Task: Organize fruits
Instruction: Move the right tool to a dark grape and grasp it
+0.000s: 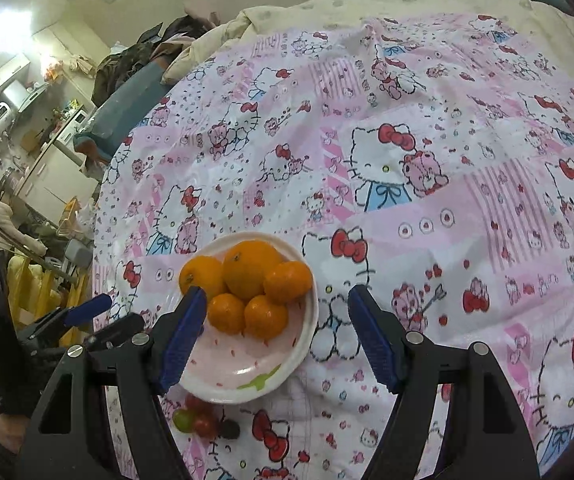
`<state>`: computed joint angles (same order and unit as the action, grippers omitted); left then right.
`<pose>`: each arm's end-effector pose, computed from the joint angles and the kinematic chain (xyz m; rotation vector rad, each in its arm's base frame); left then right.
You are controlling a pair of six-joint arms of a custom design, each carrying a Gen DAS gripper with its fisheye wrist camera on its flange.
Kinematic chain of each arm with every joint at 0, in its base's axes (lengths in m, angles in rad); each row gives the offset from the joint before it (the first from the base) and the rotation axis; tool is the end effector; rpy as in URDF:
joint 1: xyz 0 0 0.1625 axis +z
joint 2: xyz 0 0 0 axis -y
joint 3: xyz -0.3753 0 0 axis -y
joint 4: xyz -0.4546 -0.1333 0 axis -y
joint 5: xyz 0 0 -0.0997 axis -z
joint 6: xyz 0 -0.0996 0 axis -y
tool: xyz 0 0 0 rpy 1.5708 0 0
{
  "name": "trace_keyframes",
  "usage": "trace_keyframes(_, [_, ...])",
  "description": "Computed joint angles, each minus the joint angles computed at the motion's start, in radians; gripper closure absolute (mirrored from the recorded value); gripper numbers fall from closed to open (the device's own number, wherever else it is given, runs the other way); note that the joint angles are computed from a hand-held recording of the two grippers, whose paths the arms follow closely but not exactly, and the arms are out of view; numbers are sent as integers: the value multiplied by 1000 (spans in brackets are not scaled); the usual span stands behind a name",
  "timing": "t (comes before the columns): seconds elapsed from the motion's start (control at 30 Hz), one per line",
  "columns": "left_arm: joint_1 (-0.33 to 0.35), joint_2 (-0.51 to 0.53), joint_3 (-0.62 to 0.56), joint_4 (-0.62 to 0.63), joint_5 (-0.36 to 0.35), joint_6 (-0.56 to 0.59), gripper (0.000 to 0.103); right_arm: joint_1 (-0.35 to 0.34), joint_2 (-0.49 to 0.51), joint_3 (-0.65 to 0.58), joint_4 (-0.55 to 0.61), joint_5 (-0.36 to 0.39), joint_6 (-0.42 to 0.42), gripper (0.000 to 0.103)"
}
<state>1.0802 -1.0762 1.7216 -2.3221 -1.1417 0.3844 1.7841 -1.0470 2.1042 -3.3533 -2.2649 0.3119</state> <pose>-0.1521 -0.6557 0.1398 1.1213 2.4712 -0.1750 0.1816 -0.5096 0.1004 -0.4530 -2.4116 1.1191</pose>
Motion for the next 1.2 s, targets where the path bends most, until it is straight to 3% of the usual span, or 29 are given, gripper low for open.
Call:
trace_keyframes(0.4, [2, -96, 76, -33, -12, -23, 28, 76, 13, 46, 13, -69, 98, 27])
trace_keyframes(0.6, [6, -120, 101, -23, -7, -40, 28, 71, 1, 95, 19, -46, 193, 27])
trace_keyframes(0.87, [14, -115, 108, -32, 10, -32, 28, 58, 2, 105, 61, -58, 233, 27])
trace_keyframes(1.07, [25, -105, 95, -20, 21, -57, 28, 15, -18, 136, 52, 4, 281, 27])
trace_keyframes(1.2, [36, -99, 77, -2, 16, -84, 28, -27, -13, 139, 55, 98, 299, 27])
